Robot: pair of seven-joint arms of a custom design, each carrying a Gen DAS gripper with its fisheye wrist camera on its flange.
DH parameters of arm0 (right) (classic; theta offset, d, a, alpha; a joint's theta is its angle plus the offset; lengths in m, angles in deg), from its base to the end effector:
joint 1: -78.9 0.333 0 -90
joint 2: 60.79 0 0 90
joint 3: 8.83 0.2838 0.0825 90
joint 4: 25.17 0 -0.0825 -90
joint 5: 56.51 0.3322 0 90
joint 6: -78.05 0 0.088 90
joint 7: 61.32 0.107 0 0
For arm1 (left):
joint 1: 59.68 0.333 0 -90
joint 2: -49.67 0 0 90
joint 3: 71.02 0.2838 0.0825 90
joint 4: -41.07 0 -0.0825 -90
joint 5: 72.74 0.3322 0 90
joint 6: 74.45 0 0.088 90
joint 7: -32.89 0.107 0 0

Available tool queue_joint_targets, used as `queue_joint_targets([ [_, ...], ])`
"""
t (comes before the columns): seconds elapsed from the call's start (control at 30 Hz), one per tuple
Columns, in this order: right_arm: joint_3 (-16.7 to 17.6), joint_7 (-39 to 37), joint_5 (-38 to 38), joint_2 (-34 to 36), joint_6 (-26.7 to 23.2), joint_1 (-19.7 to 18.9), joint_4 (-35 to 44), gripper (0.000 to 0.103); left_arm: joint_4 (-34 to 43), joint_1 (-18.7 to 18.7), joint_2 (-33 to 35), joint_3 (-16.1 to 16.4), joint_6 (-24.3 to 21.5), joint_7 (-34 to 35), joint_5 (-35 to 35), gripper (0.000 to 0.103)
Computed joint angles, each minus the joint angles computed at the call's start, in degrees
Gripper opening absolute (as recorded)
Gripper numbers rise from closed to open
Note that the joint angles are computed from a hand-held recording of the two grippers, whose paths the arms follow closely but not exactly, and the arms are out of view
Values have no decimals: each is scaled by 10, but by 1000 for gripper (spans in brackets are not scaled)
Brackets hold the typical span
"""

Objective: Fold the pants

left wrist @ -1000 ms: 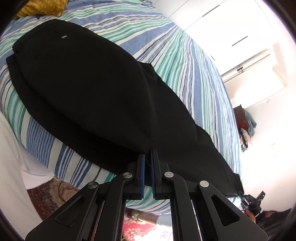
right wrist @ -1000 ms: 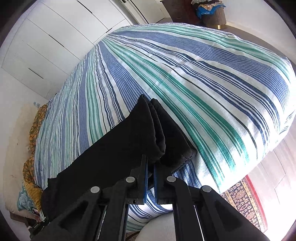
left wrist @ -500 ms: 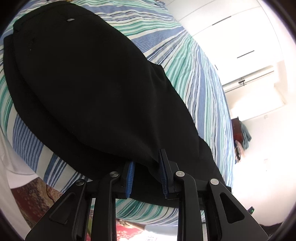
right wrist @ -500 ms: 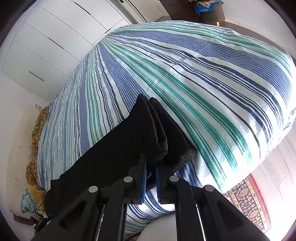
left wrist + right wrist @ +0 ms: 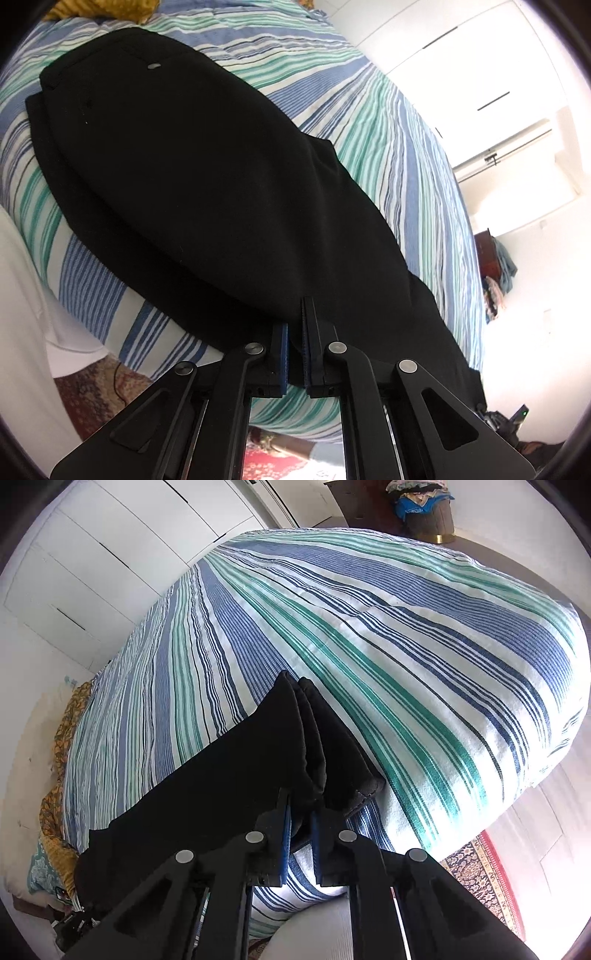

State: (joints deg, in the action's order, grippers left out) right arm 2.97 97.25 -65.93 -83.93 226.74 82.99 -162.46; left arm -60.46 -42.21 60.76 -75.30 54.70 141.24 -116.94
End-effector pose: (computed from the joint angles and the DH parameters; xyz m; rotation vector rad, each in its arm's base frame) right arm 0.4162 0.1304 0.5231 -0.9621 2.3588 -0.3100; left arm 0.5798 0.1192 0.4742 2.3224 -1.6605 1.0751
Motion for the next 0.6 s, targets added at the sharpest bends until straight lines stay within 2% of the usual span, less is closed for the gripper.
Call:
queue_joint_targets([
  [0.13, -4, -2, 6, -3, -5, 3, -3, 10, -3, 0, -3, 2, -6, 2, 8, 4],
  [0.3, -16, -2, 34, 9, 1, 6, -18, 9, -3, -6, 2, 4, -15, -27, 53, 3],
  [0.43, -5, 18, 24, 6, 12, -3, -30, 9, -1, -5, 3, 3, -15, -23, 58, 4],
  [0.57, 3, 37, 8, 11, 7, -8, -25, 9, -1, 3, 8, 4, -17, -48, 41, 16],
  [0.6, 4, 42, 4, 10, 8, -8, -25, 9, -8, 7, 4, 5, -11, -51, 29, 22],
])
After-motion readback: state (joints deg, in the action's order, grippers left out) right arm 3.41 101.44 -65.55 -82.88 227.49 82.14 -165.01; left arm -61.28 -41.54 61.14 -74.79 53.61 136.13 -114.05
